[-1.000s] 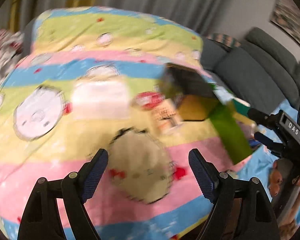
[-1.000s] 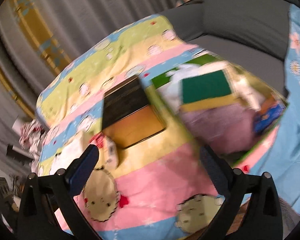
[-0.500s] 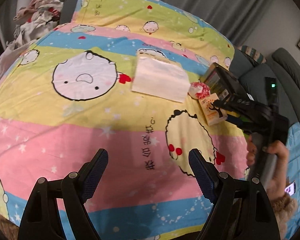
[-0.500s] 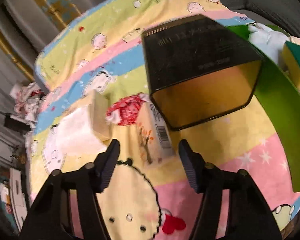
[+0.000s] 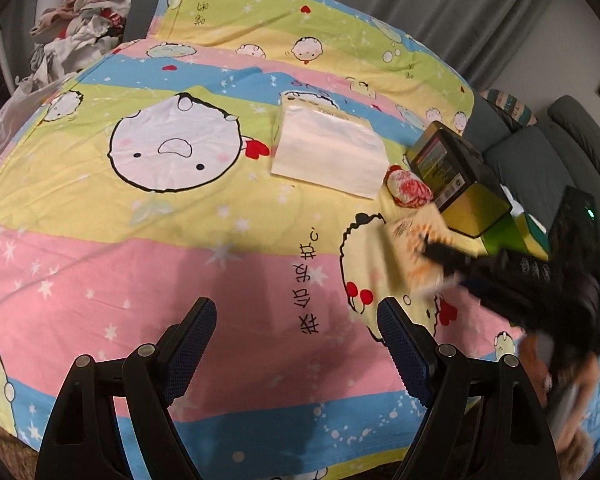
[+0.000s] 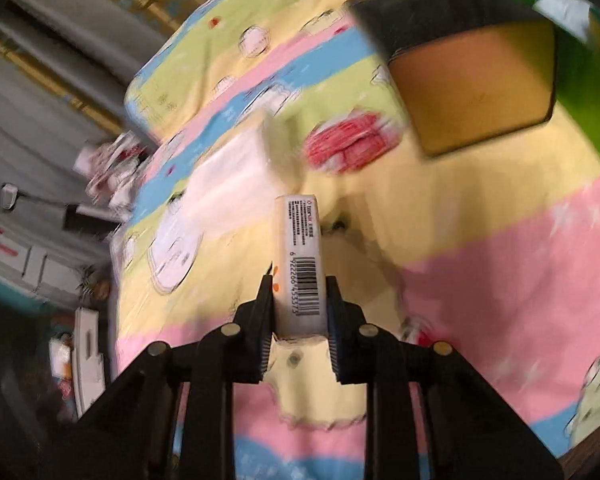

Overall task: Organize soft objects
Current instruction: 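Grasp the tree-print tissue box with the right gripper, then lift the tissue box and carry it toward the green-rimmed box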

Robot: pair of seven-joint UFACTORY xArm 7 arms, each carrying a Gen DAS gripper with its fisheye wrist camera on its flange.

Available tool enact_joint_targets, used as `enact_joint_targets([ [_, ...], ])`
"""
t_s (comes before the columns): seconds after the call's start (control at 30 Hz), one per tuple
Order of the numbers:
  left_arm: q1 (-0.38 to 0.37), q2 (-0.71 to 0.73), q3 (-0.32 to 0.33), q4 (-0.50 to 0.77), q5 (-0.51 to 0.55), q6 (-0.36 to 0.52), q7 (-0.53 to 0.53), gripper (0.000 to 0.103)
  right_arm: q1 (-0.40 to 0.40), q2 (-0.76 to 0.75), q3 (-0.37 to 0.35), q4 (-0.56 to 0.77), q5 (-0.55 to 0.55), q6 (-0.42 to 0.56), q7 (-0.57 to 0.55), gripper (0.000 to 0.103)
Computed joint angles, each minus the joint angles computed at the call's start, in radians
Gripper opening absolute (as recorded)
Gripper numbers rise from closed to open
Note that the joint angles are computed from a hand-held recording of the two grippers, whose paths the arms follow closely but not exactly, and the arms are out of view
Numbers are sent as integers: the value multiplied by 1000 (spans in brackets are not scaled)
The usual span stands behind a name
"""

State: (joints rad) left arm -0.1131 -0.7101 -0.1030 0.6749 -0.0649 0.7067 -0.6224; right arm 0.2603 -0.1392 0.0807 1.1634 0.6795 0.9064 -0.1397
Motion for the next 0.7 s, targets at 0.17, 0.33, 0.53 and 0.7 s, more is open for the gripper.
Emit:
enact_joint_targets([
  [0.17,-17,12,5,2,-19,2,2,83,14,-53,8,-64,2,37,4,27],
  [0.33,-37,34,4,9,-39,-12,5,83,1,-69,3,-67,-121,13,83,64],
  [0.53,-90,91,6,35,-82,-75,32,81,-7,-56,-19,-43,-114,-13,43,68],
  [0.7,-167,170,34,67,-163,-133,109,62,-8,-35,-39,-35,-27,38,-46,64],
])
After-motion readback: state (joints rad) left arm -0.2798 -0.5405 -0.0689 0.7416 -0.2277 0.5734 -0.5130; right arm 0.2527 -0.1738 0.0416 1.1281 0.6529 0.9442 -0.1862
